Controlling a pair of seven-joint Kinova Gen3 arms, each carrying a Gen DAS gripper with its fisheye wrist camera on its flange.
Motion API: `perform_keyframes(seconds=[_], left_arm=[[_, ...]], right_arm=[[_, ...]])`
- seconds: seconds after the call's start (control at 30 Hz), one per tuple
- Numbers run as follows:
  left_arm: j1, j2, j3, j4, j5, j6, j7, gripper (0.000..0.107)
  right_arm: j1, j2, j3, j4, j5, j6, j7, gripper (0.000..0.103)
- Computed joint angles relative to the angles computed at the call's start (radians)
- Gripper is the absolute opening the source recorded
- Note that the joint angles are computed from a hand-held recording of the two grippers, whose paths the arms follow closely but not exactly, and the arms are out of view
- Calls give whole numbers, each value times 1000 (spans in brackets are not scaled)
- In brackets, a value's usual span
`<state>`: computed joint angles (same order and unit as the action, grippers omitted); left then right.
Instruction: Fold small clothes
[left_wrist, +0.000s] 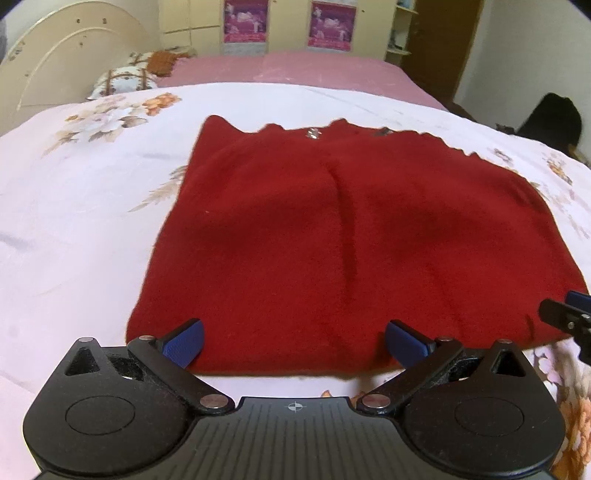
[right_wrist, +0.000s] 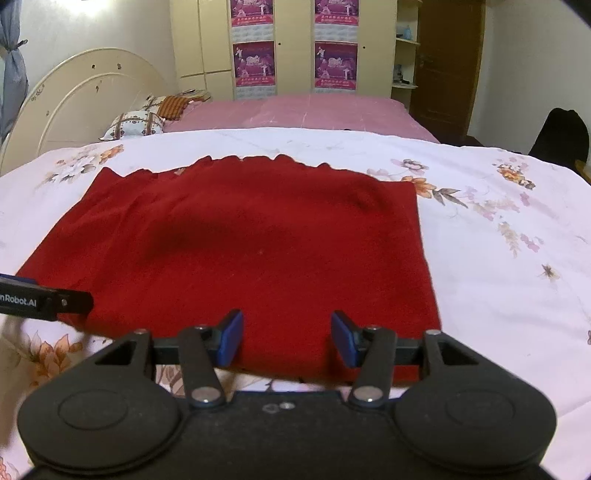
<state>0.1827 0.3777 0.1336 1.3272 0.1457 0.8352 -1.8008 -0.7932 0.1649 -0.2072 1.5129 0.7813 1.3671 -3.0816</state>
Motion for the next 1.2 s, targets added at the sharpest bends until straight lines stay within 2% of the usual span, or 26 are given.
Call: perform_keyframes(seconds=[0.1, 0.17, 0.27, 0.33, 0.4, 0.43, 0.53, 0.67, 0.8, 0.87, 0.97, 1.03, 1.1, 1.2], left_arm=[[18, -9, -15, 24, -12, -40, 18, 103], [73, 3, -82, 19, -3, -40, 13, 103], [138, 8, -174, 32, 54, -59, -33, 103], [155, 12, -206, 16, 83, -36, -47, 103], [149, 23, -234, -19, 149, 26, -78, 103], [124, 27, -226, -32, 190, 55, -97, 103], [-6, 33, -146, -64, 311, 153, -104, 103], [-191, 32, -37, -24, 474, 219, -63, 103], [-373, 24, 82, 104, 637, 187, -53, 103], [-407, 28, 94, 159, 717, 163, -91, 102], [-372, 21, 31, 214, 838, 125, -173, 100], [-306, 27, -48, 236, 915, 104, -231, 84], [-249, 38, -113, 247, 986, 84, -274, 80], [-209, 70, -135, 222, 1040, 38, -313, 76]], right_arm=[[-5, 0, 2, 10, 19, -2, -42, 54], [1, 19, 4, 0, 5, 10, -24, 61], [27, 53, 6, -14, -44, 19, 39, 62], [11, 41, 25, -8, -43, 10, 25, 62], [5, 24, 25, 5, -30, -4, 5, 62], [5, 17, 24, 12, -24, -11, -6, 62], [7, 0, 15, 22, -13, -32, -33, 62], [10, -7, 2, 23, 8, -68, -41, 62], [5, -5, -2, 20, 27, -95, -33, 62], [6, -5, 0, 22, 30, -106, -37, 62], [9, -3, 2, 22, 29, -120, -37, 62], [12, -4, 5, 26, 33, -134, -41, 62], [15, 0, 9, 29, 41, -147, -45, 62], [24, 15, 20, 26, 56, -171, -39, 62]])
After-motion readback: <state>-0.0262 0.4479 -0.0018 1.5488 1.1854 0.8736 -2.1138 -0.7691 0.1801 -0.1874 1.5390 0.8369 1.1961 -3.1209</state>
